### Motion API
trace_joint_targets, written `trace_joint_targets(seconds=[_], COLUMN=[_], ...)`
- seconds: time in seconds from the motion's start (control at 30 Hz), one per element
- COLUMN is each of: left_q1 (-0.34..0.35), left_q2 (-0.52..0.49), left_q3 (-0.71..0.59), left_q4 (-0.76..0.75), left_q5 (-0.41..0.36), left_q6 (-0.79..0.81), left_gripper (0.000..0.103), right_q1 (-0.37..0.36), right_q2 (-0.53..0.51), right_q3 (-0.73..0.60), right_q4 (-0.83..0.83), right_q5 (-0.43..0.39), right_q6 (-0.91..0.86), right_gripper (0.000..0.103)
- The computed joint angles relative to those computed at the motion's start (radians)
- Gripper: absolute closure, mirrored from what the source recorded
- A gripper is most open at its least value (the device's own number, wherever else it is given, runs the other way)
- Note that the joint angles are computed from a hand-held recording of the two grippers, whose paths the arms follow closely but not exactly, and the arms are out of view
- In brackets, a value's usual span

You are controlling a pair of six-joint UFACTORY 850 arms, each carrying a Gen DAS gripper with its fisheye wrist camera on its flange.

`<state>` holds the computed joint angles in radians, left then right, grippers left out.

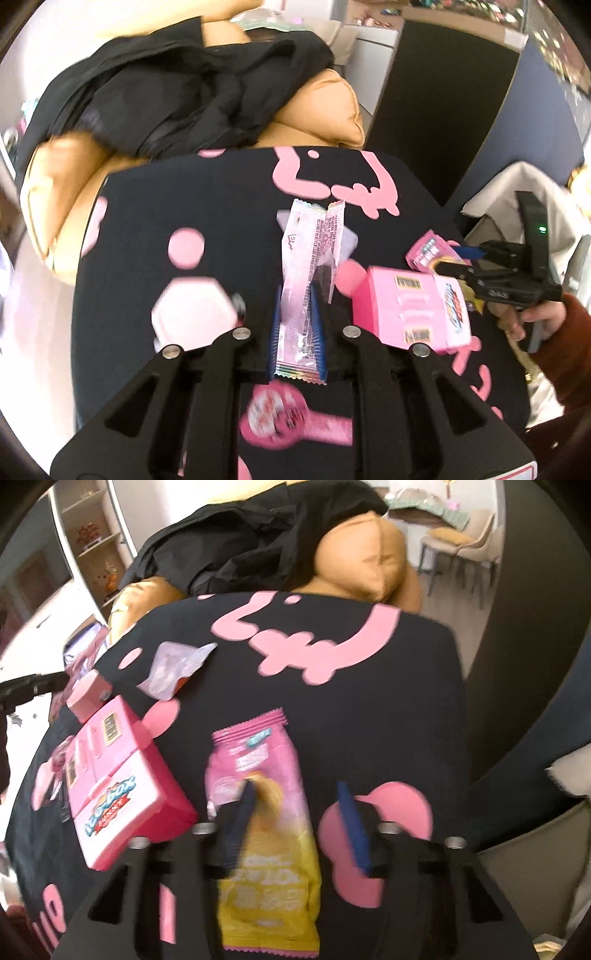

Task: Collect trash
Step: 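Grasp the pink candy stick wrapper with the left tool while the right tool grasps the pink-yellow potato chip bag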

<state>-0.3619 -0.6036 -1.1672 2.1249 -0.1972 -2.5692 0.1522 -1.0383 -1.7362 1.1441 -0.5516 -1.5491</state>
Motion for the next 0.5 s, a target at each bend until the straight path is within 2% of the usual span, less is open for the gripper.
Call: trace_joint_targets(seconds=[0.1,0.13,0.2,0.37,0.5], left_q1=[-0.018,-0.027,-0.040,-0.077,-0.129], left_q2=[0.027,0.035,0.047,0.077,0.114], left_q3=[0.064,0.085,0.118,0.181,0.226], left_q4=[0.132,0.169,0.234,0.264,0.181], left_q5=[-0.037,-0.052,-0.075,-0.133,-0.204], left_q6=[-0.192,-0.250,-0.342,-0.452,-0.410], left_gripper=[0.088,0.088,0.088,0.088,0.088], right_q1=[-0.001,0.002,0.007,0.004,0.002], right_q2=[0.011,0.028,0.068,0.163,0.265], right_q3=[0.014,0.039,0.095,0.217,0.357], right_q4=[0.001,0.020,0.061,0.184,0.359], right_q5=[-0.044,-0.033,0.004,0.041,0.075], right_q6=[-0.016,-0.044,-0.103,-0.234,-0.438], right_gripper=[0.089,0.090,0.092,0.093,0.093])
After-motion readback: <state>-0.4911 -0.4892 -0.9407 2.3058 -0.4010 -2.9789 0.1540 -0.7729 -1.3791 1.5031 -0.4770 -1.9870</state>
